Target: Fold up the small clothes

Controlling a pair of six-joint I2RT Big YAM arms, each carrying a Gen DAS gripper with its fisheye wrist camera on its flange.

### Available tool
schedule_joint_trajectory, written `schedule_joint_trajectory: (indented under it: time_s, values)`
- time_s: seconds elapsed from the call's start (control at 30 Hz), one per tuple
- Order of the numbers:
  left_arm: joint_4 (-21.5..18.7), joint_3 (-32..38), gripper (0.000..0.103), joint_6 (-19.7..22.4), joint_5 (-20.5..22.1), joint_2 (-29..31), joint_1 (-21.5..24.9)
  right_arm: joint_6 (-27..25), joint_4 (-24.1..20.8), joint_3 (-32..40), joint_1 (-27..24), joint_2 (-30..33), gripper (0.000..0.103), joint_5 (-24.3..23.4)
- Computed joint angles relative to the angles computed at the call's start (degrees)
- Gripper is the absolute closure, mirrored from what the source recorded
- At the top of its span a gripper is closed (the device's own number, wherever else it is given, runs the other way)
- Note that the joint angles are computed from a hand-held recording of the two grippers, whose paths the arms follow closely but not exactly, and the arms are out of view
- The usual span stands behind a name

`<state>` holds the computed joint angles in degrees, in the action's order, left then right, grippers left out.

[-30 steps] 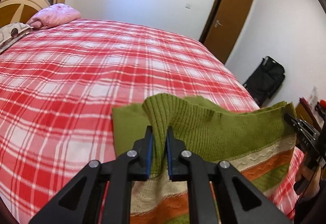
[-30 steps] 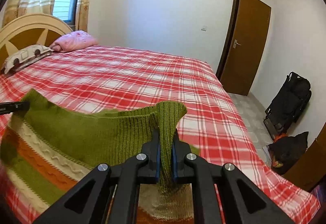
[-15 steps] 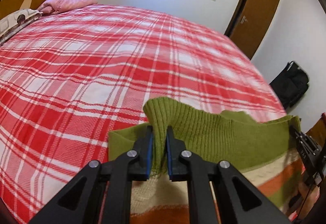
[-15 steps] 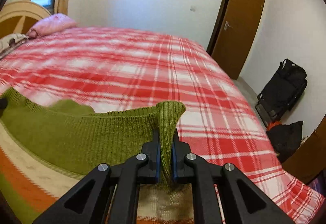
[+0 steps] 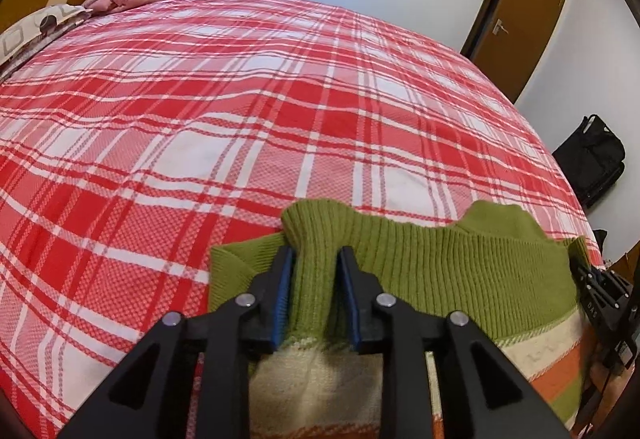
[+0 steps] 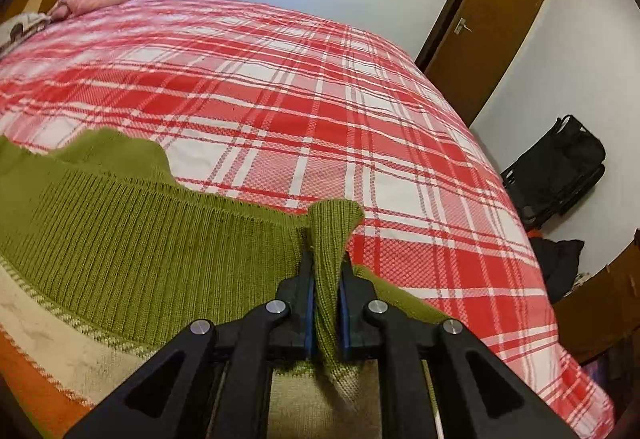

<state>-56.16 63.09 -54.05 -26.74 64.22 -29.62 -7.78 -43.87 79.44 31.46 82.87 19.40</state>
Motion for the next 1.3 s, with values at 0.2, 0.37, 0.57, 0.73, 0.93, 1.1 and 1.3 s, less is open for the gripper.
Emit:
schedule_joint_trajectory:
  time_s: [0.2,0.37,0.57,0.73,0.93,1.1,1.3]
  values:
    - [-9.03,3.93,0.036,0.54,-4.17,-1.94,-3.06,8.38,3.86,-5.83,-3.22,-11.37,0.092,-6.03]
    - [-17.02,3.9,0.02,-6.84,-11.77,-6.13,-10.43,10.54,0.81,-13.46,-1.72,-22.89,0.092,-10.75]
    - [-27.41,3.58,0.02,-22.32,-15.17,-4.15,-22.7,14.65,-3.23,-21.85,3.11,-28.97,0.092,-11.52]
    - [-28.02,2.52,0.02,-26.96,-12.54,-2.14,-26.81,15.7,-0.77,-26.48,3.44,-30.93,0.091,-10.93]
    - [-27.97,-0.69,0.019,-32.17,-11.17,-3.17,-28.2,15.53,1.17,-27.97,3.0,-31.93,0.09,-11.41]
    - [-30.16,-1.07,0.019,-38.18,-12.64,-5.0,-31.88,15.71,1.87,-28.55,4.28,-32.48,0.089,-9.04]
    - [-30.15,-3.82,0.019,-48.29,-15.57,-9.21,-34.87,16.61,-0.76,-26.71,4.61,-31.47,0.085,-8.89]
